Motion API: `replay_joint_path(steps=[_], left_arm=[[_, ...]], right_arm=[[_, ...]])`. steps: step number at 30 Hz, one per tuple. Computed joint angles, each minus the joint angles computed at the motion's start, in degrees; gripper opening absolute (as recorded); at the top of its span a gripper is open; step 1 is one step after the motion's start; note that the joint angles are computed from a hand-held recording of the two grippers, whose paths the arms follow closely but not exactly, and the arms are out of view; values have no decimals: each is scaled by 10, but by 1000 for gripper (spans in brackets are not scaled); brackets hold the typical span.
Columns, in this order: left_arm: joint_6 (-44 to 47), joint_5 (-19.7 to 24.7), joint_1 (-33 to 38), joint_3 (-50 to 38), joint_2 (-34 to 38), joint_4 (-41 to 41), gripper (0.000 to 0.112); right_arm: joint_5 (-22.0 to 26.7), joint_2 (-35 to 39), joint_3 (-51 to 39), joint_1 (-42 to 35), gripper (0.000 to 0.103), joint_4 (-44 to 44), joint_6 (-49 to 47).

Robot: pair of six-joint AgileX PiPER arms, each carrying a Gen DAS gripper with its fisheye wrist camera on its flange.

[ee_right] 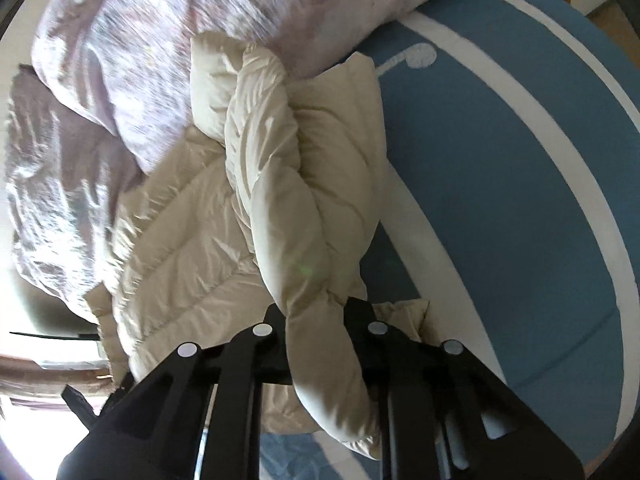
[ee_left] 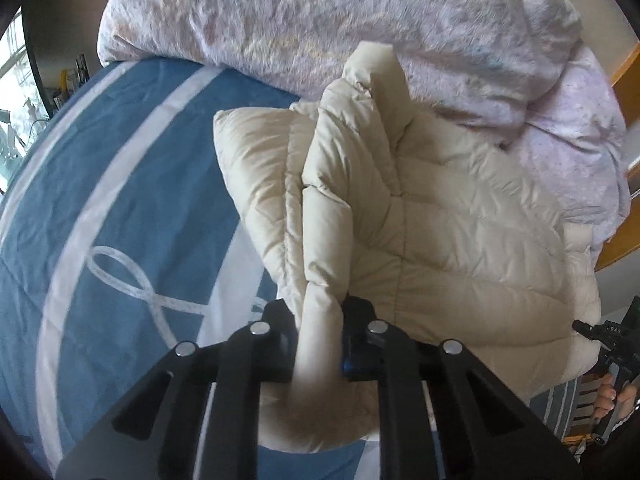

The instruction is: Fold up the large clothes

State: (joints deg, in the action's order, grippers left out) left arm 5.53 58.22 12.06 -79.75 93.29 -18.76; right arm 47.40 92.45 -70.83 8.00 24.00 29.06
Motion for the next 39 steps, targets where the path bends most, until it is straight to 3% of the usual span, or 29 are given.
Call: replay_joint_path(steps=[5, 16, 26, 28, 31, 32, 34, 36, 39], left_arm=[[21, 27, 26, 13, -40, -4, 15], [115, 54, 124, 112, -138, -28, 15], [156, 76, 161, 197, -218, -25, 19], [146, 72, 160, 200, -220, -19, 24], [130, 69, 161, 198, -218, -10, 36], [125, 69, 161, 196, -216, -7, 39], [117, 67, 159, 192, -215, -2, 58], [110, 66, 158, 187, -212, 2, 69], [99, 73, 161, 173, -199, -1, 77]], right_arm=[[17, -43, 29, 8, 14, -5, -8], [15, -139, 118, 118, 14, -107, 64], [10, -166, 152, 153, 18, -139, 118], [35, -137, 110, 187, 33, -206, 182], [111, -121, 55, 248, 56, -337, 273], [126, -122, 45, 264, 58, -368, 291], [164, -120, 14, 301, 59, -432, 324], [190, -100, -33, 334, 59, -475, 332], [204, -93, -65, 369, 59, -499, 320]])
